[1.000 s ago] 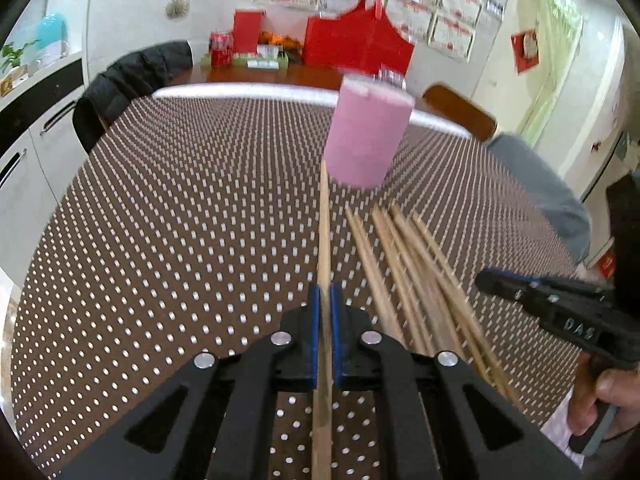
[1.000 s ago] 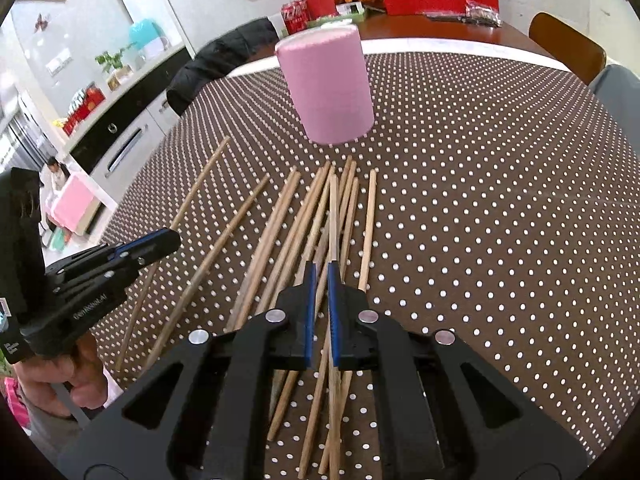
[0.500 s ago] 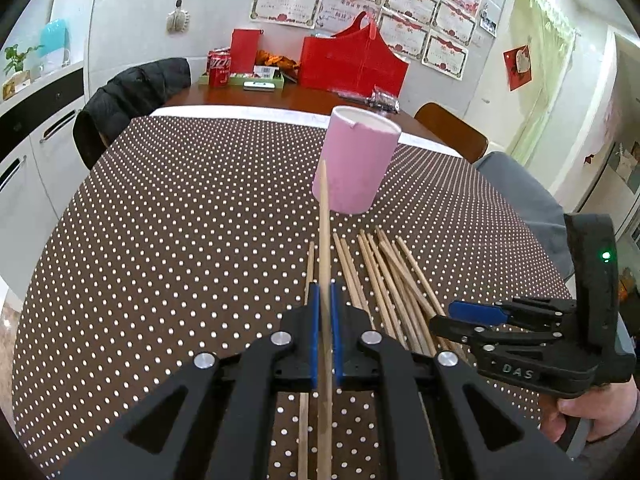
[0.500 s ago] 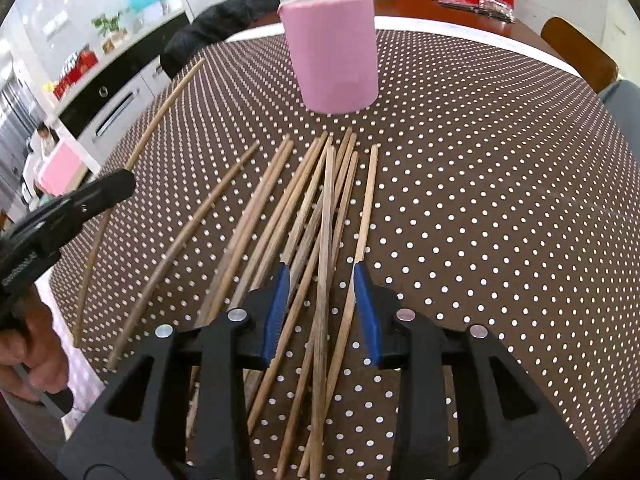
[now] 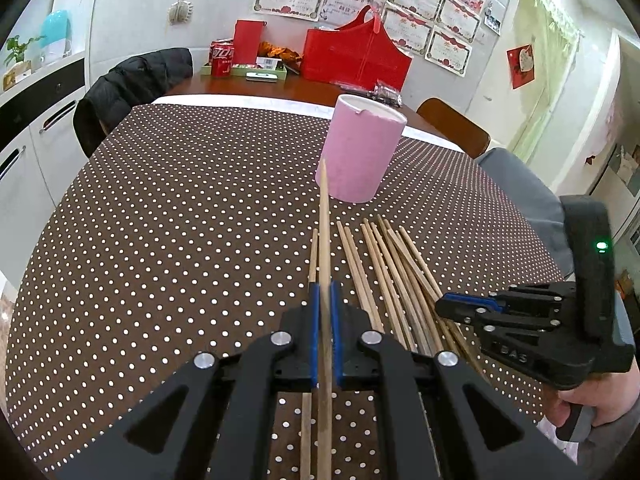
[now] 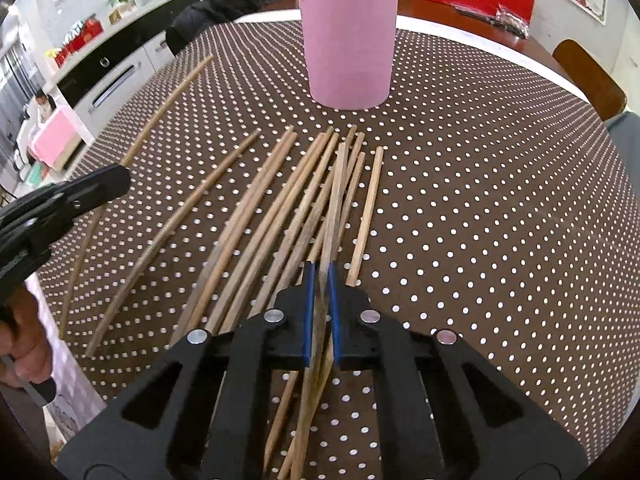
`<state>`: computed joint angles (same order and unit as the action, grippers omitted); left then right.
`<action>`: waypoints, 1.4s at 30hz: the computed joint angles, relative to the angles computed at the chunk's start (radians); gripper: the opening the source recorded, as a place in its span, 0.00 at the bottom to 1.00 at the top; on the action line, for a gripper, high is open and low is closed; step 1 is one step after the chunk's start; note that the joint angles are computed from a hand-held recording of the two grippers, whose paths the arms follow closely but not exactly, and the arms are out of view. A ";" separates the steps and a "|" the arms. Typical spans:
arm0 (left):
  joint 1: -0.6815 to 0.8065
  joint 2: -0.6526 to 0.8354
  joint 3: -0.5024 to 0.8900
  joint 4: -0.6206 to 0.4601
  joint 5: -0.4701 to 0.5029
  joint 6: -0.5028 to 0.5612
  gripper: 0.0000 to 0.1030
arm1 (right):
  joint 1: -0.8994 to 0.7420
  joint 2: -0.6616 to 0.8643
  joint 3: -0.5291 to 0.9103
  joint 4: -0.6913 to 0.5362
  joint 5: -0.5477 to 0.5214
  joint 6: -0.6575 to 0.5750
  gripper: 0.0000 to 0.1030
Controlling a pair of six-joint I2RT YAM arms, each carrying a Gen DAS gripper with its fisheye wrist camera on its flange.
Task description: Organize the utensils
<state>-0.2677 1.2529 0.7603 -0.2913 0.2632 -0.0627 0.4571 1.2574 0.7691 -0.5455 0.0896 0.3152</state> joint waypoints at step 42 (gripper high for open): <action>-0.035 0.103 0.263 0.265 0.070 -0.138 0.05 | -0.288 -0.317 0.031 0.292 -0.283 -0.023 0.05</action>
